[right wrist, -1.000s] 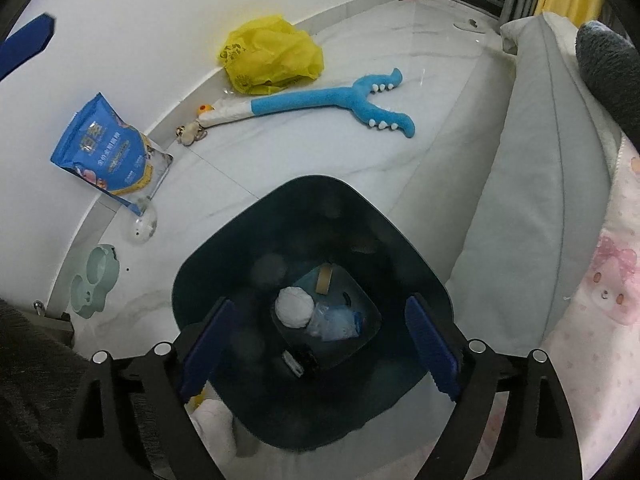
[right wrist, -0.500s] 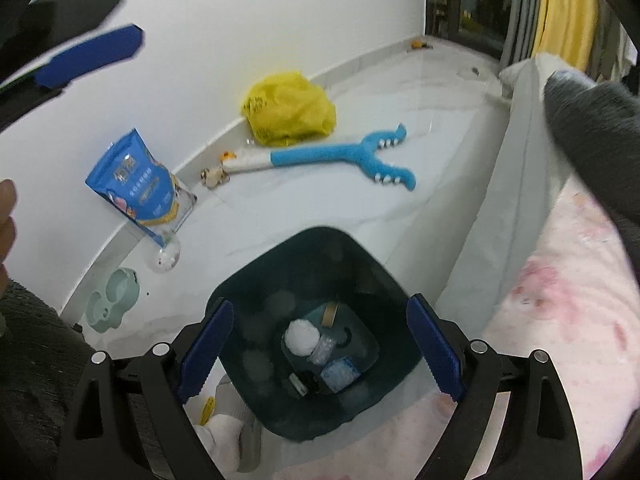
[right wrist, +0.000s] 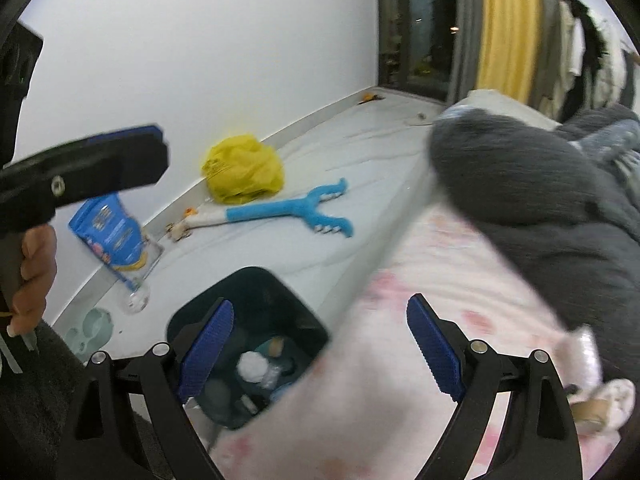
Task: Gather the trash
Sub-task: 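Move both tools back over the bed toward the tape roll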
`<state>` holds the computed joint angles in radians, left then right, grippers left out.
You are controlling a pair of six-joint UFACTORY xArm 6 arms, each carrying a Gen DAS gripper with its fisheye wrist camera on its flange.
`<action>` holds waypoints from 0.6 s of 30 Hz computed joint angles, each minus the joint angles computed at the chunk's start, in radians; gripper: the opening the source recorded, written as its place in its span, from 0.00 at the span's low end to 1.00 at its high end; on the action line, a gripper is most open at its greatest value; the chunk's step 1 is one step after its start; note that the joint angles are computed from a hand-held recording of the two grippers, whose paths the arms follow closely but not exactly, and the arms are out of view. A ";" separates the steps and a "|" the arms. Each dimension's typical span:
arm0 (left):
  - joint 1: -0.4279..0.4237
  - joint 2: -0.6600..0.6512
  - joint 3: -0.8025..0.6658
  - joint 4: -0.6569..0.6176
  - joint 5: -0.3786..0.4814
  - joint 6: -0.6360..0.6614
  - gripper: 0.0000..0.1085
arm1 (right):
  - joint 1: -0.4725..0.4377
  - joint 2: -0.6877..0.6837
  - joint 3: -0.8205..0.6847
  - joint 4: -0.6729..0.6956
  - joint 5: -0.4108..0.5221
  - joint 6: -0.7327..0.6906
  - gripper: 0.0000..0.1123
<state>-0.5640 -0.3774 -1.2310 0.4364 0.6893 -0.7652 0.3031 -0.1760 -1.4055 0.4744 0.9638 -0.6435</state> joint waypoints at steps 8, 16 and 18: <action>-0.051 0.104 -0.080 0.051 -0.006 -0.044 0.82 | -0.144 -0.004 0.004 0.012 -0.017 -0.023 0.80; -0.086 0.225 -0.178 -0.010 -0.027 -0.023 0.87 | -0.272 -0.029 0.038 0.026 -0.064 -0.035 0.80; -0.097 0.252 -0.204 -0.022 -0.021 -0.016 0.87 | -0.293 -0.027 0.041 0.027 -0.072 -0.030 0.80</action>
<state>-0.6606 -0.1255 -1.4348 0.4142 0.6687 -0.7811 0.0104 -0.2035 -1.3646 0.5017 0.8919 -0.6731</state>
